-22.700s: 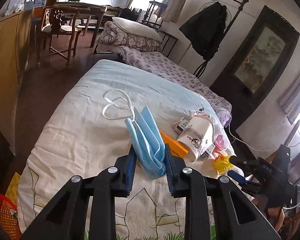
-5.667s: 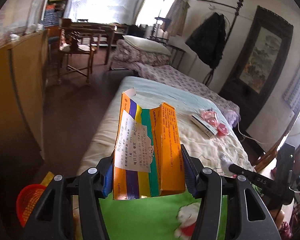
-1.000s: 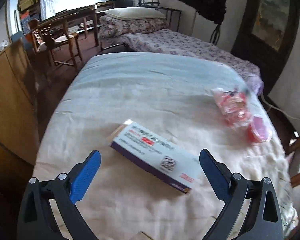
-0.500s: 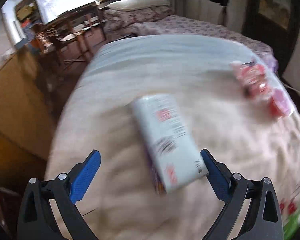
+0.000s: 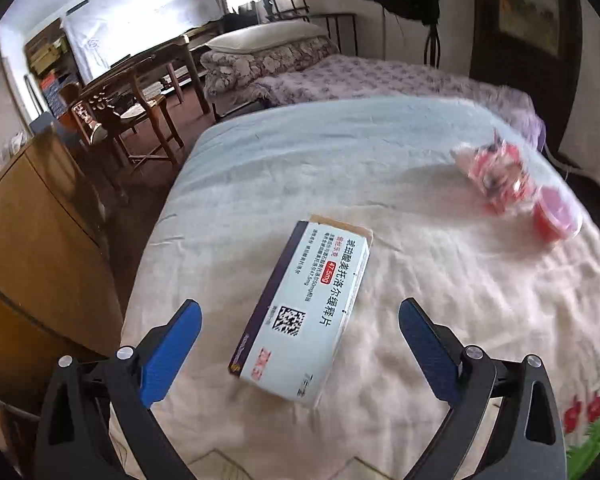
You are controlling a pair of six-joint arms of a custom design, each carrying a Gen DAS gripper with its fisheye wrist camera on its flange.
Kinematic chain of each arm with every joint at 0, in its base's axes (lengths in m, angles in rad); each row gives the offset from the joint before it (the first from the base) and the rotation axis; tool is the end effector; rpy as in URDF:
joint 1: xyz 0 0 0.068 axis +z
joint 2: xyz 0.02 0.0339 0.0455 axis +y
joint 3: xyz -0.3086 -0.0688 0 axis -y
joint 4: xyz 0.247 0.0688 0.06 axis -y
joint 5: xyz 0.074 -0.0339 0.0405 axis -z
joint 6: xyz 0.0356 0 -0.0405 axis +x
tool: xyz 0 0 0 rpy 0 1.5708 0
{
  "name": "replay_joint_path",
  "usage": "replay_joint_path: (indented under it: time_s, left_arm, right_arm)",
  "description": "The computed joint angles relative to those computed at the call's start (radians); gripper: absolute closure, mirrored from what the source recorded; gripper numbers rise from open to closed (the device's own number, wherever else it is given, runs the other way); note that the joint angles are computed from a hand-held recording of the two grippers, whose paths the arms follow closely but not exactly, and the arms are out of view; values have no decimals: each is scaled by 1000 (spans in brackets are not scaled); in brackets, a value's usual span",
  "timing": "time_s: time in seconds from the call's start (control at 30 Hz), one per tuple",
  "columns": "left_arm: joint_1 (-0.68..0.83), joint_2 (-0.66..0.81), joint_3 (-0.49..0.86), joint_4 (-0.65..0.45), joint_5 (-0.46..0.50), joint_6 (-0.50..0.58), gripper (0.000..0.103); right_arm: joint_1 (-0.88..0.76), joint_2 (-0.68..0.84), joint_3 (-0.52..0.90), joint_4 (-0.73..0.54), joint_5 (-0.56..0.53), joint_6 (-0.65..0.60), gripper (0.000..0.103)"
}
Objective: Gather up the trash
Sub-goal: 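Grasp the white-blue medicine box with the left gripper and lift it, then grasp the red-filled plastic cup rim with the right gripper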
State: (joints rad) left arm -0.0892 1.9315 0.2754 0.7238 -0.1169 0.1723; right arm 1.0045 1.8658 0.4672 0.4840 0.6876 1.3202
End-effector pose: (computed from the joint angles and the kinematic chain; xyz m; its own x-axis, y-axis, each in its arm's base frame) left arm 0.2323 -0.0166 0.0632 -0.7847 0.2411 -0.5711 0.1561 0.9684 0.1945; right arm 0.1656 0.2183 0.0953 -0.5359 0.5524 -0.6385 0.3016 0.8316 0.4663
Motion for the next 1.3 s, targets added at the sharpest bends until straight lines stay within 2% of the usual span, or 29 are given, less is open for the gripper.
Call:
replay_joint_path:
  time_s: [0.13,0.23,0.43,0.53,0.6,0.63,0.73,0.87,1.07,1.3]
  left_arm:
    - [53,47,71,-83,16,9,6]
    - [104,37,88,-119,68,-13,6]
    - [87,21,65,-85,81,-7,10]
    - [69,39,70,-85,82,10,26]
    - [59,61,79,-90,78,16,52]
    - [59,56,70,-77,83,16,58]
    - [73,-14,1,2,129,8,59]
    - [134,-121,-58,-4,259,-28,59]
    - [142,-131,-44,-49,260,-43,59]
    - [153,-150,-58,-52,282,-40,59]
  right_arm:
    - [-6,5,-1,16,-20,-11,44]
    - [-10,7,-10,36,-33,-13,44]
    - [-11,10,-11,46,-44,-19,43]
    - [-11,11,-11,48,-49,-22,43]
    - [-13,13,-8,50,-54,-24,42]
    - [-14,14,-8,52,-56,-25,42]
    - [-11,14,-7,50,-52,-26,42]
    - [-13,18,-1,43,-60,-30,42]
    - [-39,39,54,-7,-101,-94,42]
    - [-121,109,145,-37,-263,-190,43]
